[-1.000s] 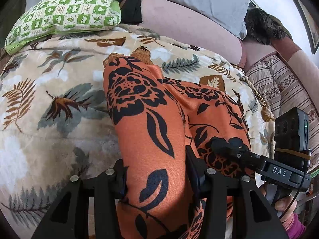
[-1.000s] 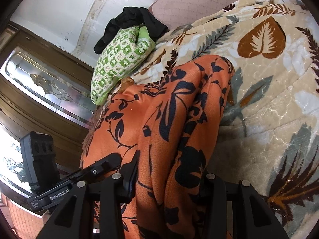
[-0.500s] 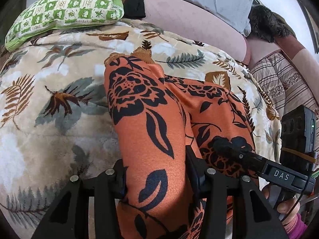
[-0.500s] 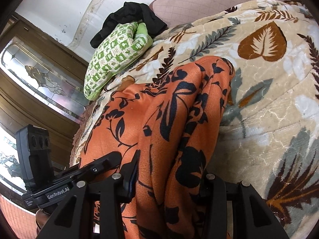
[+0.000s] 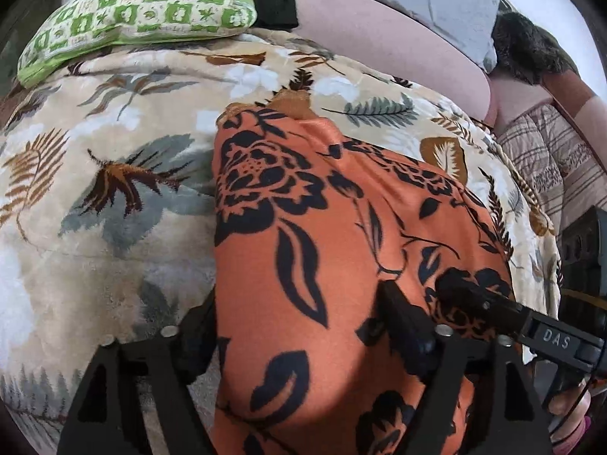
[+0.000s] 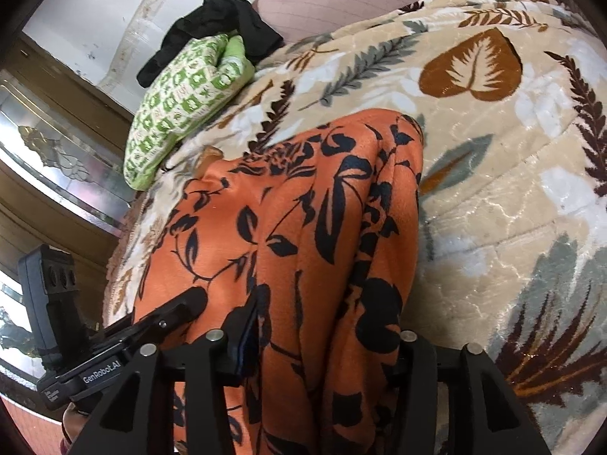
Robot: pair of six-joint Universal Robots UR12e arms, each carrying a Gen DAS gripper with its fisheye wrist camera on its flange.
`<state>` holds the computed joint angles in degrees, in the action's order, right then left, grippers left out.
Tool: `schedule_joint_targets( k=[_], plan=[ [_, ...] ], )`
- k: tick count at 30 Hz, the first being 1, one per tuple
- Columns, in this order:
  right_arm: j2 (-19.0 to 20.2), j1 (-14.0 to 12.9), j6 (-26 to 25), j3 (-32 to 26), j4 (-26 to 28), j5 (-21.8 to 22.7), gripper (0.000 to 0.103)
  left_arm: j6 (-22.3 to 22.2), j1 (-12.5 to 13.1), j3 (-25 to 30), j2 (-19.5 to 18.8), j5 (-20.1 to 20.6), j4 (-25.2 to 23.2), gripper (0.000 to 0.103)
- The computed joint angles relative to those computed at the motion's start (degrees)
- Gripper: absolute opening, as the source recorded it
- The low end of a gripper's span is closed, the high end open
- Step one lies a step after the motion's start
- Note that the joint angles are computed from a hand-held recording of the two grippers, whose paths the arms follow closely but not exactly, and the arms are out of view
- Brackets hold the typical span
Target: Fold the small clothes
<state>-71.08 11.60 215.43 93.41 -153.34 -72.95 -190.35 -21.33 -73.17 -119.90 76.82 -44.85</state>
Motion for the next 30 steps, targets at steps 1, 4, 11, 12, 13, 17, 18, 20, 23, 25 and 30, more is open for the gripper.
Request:
schedule_joint_targets(
  k=[1, 4, 11, 12, 13, 17, 18, 20, 23, 25, 30],
  plan=[
    [0.0, 0.1, -0.3, 0.0, 0.2, -0.8, 0.055, -0.7, 0.2, -0.2, 0.1, -0.6, 0.1, 0.083],
    [-0.2, 0.3, -0.9, -0.1, 1.0, -1.9, 0.058, -2.1, 0.3, -0.8, 0.5, -0.6, 0.4, 0.083],
    [-2.1, 0.9, -2.2, -0.3, 4.4, -4.8, 0.060, -0.9, -1.7, -6.3, 5.6, 10.3, 6.0, 0.083],
    [-2.5, 1.0, -2.3, -0.2, 4.6, -5.5, 0.060, -0.6, -1.8, -7.6, 6.5, 11.4, 7.9, 0.083],
    [-3.0, 1.2, -2.2, 0.1, 4.3, -6.6, 0.060, -0.2, -2.1, -8.6, 7.2, 12.9, 9.2, 0.083],
    [-5.5, 2.6, -3.3, 2.3, -0.3, -12.9, 0.060, 0.8, -3.3, -10.5, 8.9, 21.5, 10.8, 0.083],
    [-6.0, 3.0, -4.3, 2.8, -1.8, -13.8, 0.060, 0.9, -3.6, -10.7, 8.9, 23.4, 10.7, 0.083],
    [-6.8, 4.2, -7.8, 3.8, -5.2, -15.6, 0.060, 1.2, -4.1, -10.2, 8.6, 26.6, 8.1, 0.083],
    [-7.3, 5.2, -12.2, 4.4, -6.7, -13.4, 0.059, 1.1, -4.2, -9.3, 7.6, 27.1, 3.9, 0.083],
    [-6.8, 5.4, -11.8, 3.9, -2.4, -12.2, 0.059, 0.4, -3.9, -9.3, 7.5, 26.3, 3.2, 0.083],
    [-6.6, 4.4, -8.3, 4.1, 4.4, -10.2, 0.056, 0.5, -4.8, -9.7, 9.2, 28.1, 4.5, 0.083]
  ],
)
